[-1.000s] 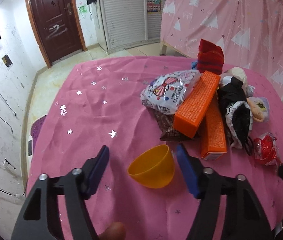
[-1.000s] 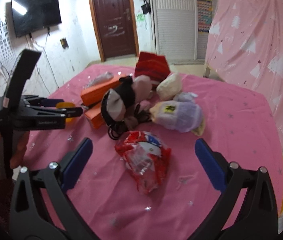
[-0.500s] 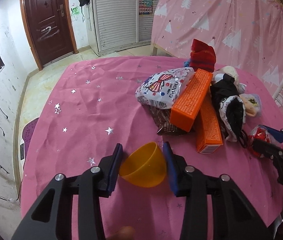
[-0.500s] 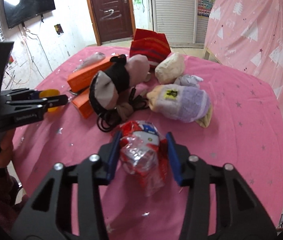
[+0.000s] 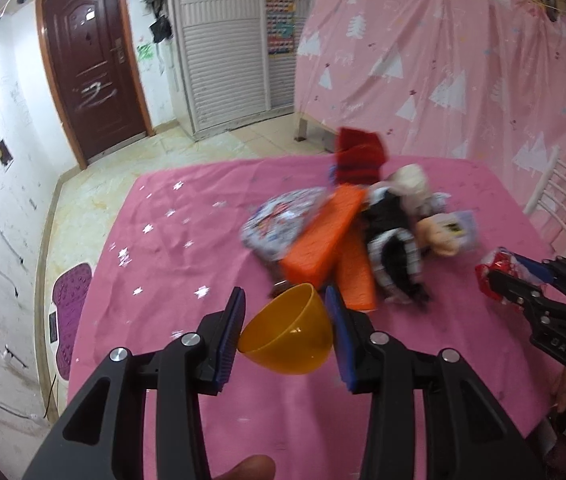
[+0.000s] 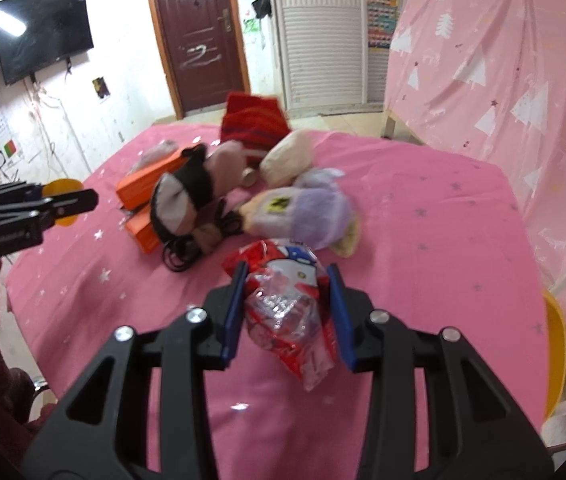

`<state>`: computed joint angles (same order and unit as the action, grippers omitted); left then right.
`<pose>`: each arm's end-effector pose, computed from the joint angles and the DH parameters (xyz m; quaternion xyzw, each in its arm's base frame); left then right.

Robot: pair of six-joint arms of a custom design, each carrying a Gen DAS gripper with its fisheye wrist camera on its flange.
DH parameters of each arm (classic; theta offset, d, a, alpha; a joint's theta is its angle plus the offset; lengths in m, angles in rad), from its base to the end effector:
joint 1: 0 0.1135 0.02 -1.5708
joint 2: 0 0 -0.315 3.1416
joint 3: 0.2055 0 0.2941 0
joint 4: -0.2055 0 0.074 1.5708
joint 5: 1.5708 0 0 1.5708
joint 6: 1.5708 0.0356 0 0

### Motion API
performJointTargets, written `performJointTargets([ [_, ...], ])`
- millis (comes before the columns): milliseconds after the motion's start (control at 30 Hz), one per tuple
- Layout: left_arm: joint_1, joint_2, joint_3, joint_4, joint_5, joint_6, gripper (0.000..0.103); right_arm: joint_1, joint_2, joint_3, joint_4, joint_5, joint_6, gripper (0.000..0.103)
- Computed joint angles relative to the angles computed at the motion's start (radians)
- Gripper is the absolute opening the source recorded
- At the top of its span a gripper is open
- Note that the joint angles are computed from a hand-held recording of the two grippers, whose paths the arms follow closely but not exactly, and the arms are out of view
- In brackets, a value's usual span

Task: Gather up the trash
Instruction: 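Carry the wrapper to the yellow basin and open the right gripper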

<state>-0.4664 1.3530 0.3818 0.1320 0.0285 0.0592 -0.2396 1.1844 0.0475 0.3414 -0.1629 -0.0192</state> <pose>0.2114 -0.1076 0.1357 0.2475 0.9004 -0.0854 0.3476 0.1502 -0.0307 0.0913 0.0709 0.9205 0.0261 0.3833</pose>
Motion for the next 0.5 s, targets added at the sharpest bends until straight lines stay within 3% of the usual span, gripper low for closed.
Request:
performJointTargets([
  [300,-0.301,-0.055,0.078,-0.107,-0.129,-0.100,0.035,-0.355,-0.196,0.008,-0.191,-0.195,-0.183,0.037],
  [500,-0.469,0.018,0.191,-0.163,-0.191,-0.156,0.035,-0.601,-0.174,0.042,-0.236,-0.326,-0.324,0.037],
])
